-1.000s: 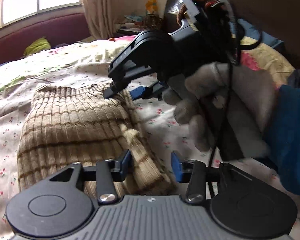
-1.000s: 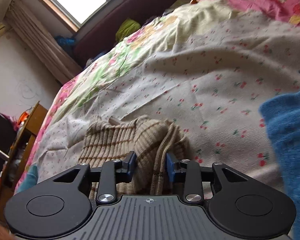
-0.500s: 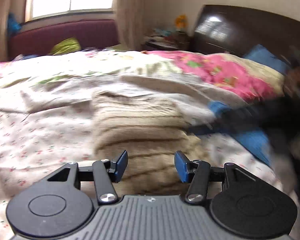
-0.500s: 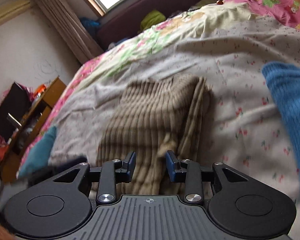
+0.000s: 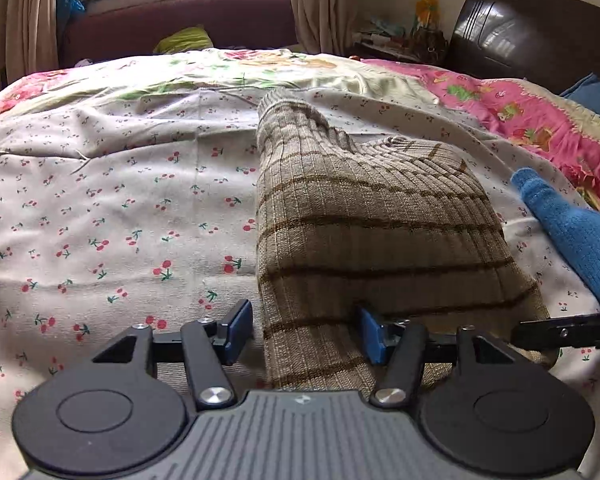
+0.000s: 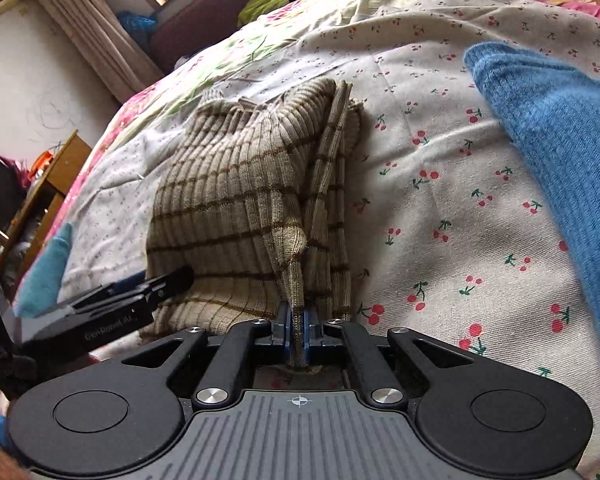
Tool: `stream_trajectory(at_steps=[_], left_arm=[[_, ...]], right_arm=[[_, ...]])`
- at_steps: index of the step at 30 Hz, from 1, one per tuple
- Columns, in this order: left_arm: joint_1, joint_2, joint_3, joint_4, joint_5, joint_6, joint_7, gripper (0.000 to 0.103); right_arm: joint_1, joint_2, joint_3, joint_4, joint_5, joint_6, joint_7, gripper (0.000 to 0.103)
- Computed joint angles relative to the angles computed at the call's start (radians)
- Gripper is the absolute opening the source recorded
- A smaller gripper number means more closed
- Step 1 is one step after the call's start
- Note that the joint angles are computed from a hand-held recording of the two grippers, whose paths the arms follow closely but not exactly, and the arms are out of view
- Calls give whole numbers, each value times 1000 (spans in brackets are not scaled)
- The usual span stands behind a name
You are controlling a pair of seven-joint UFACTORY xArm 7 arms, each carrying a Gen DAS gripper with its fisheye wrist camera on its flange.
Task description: Fold small clothes
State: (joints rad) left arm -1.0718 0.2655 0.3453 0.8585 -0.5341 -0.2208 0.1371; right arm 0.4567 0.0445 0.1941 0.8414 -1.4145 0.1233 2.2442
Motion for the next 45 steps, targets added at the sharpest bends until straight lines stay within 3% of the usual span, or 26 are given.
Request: stream_trajectory(at_steps=[1,4,8,11,14,16,18,20,23,28,33,35,38,42,45], left_arm=[[28,-10,-26,-8,12,-5,-6,68],[156,-35,-146,-35,42,-36,-41,68],[178,-56,-182,-52,-23,-120,-12,68],[262,-45,-256,-26,29,-179,-47,68],[298,17,-286,63,22,-186,-19,68],[335,60,-317,120,21,-180,-16,68],[395,95,-364,152,67,-178,-49,68],[428,122,-386,170,103,-166,-73,69],[568,150,-496,150,253,-191,-199,77],[714,163,-589,125,439,-204,-390,84],[706,130,-563,82,500,-218,-462,84],[699,128,-555,78,515,-220,-474,84],[662,125,-523,71,502,-234,-456,84],[672,128,-529,67,521,-244,-468,84],[654,133,-517,64,509,-256,-456,84]], right_arm=[[4,-19,7,-8,62,28,-65,15],[10,-59,27,3,89,114,-102,15],[14,-12,44,113,-6,240,-106,15],[27,91,17,234,-73,268,-96,15],[62,194,-18,344,-75,337,-161,16],[85,247,-36,387,12,406,-272,15],[88,291,-53,405,117,420,-348,11],[109,286,-88,374,96,410,-296,7],[117,266,-112,344,97,380,-227,8],[126,276,-100,399,256,431,-416,10],[186,305,-108,512,279,542,-540,20],[189,349,-111,585,288,508,-612,20],[163,469,-97,746,400,417,-811,19],[130,642,-72,951,549,398,-1012,19],[169,732,-114,1056,648,523,-1093,17]])
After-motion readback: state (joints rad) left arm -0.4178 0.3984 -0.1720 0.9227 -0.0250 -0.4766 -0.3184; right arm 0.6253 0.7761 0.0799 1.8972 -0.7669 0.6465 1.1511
